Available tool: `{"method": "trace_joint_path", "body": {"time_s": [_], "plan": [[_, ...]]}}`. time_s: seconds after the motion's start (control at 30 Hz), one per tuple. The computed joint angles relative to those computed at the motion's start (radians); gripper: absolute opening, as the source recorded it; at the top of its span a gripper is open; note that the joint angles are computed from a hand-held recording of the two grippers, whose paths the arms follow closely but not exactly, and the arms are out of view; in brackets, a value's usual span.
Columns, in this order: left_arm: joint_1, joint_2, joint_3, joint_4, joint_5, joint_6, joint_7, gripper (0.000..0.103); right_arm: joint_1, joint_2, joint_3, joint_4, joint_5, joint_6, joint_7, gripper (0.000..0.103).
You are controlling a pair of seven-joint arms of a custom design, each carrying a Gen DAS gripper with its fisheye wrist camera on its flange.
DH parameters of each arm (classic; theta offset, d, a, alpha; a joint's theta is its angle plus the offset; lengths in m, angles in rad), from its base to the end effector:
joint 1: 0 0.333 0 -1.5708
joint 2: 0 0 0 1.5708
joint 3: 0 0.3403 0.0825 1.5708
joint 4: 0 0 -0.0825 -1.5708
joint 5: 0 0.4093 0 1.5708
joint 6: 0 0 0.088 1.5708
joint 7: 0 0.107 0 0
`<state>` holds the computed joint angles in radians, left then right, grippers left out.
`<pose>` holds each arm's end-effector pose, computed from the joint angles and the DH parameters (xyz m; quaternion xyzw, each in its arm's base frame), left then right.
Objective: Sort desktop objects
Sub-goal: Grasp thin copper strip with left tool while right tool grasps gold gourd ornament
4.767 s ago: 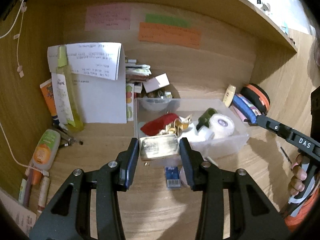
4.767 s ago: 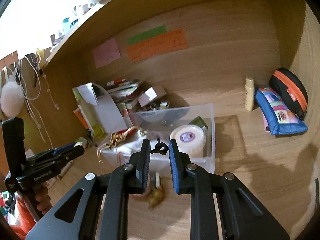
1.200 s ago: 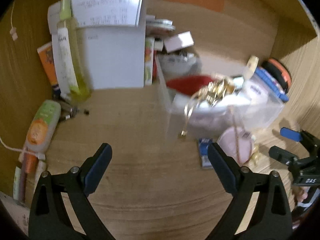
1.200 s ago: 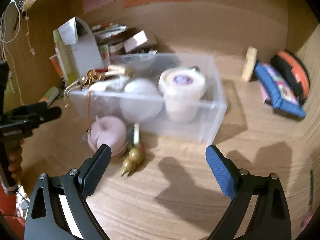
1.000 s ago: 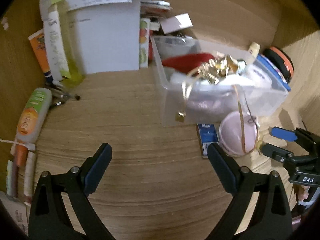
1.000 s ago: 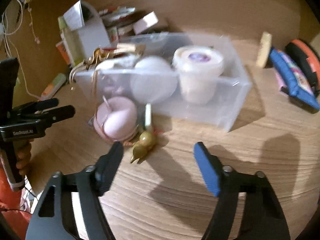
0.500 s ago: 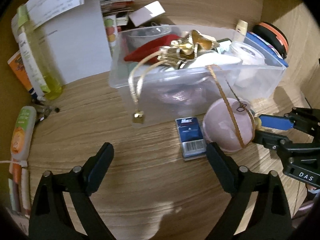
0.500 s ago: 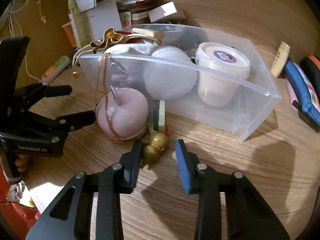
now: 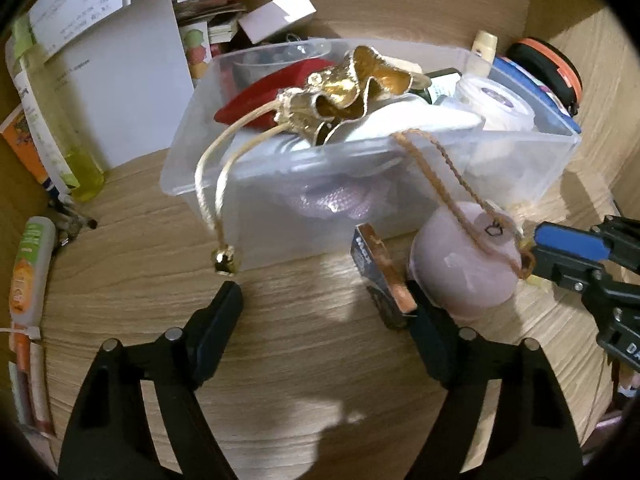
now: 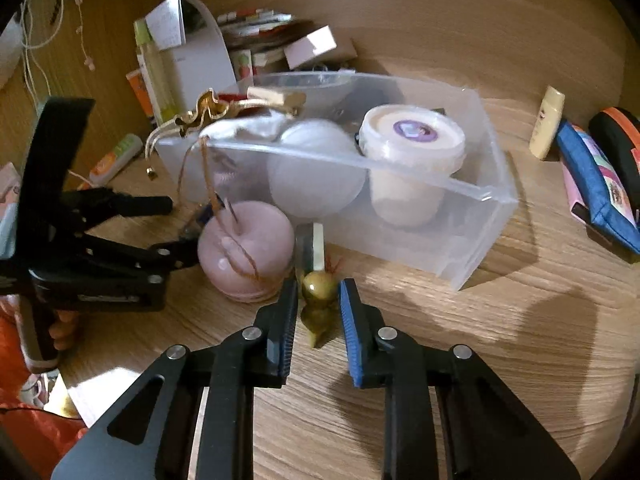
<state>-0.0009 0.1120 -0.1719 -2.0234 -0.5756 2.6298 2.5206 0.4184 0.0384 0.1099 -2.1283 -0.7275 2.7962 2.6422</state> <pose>0.6292 -0.0933 0.4577 -0.4094 0.8580 -0.2786 0.1364 0.5098 0.3327 0.4643 -0.6812 0.6365 -0.2121 0.2931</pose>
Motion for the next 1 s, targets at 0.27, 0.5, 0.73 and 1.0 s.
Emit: {"method": "trace_joint_path", "body": {"time_s": [0.27,0.5,0.73,1.0], "plan": [[-0.006,-0.003,-0.010,-0.011,-0.029,0.031,0.013,0.052,-0.017,-0.026,0.000,-0.029,-0.053,0.043,0.049,0.019],[-0.013,-0.010,-0.013,-0.023,-0.066,0.053,0.049,0.021,-0.029,-0.037,0.005,-0.047,-0.077,0.068,0.072,0.019],[-0.006,-0.009,-0.007,-0.017,-0.095,0.032,0.059,0.006,-0.038,-0.057,0.016,-0.068,-0.051,0.069,0.070,0.020],[0.011,-0.028,0.002,-0.042,-0.174,0.047,0.116,0.006,-0.026,-0.037,0.031,-0.057,0.113,0.053,-0.102,0.020]]}}
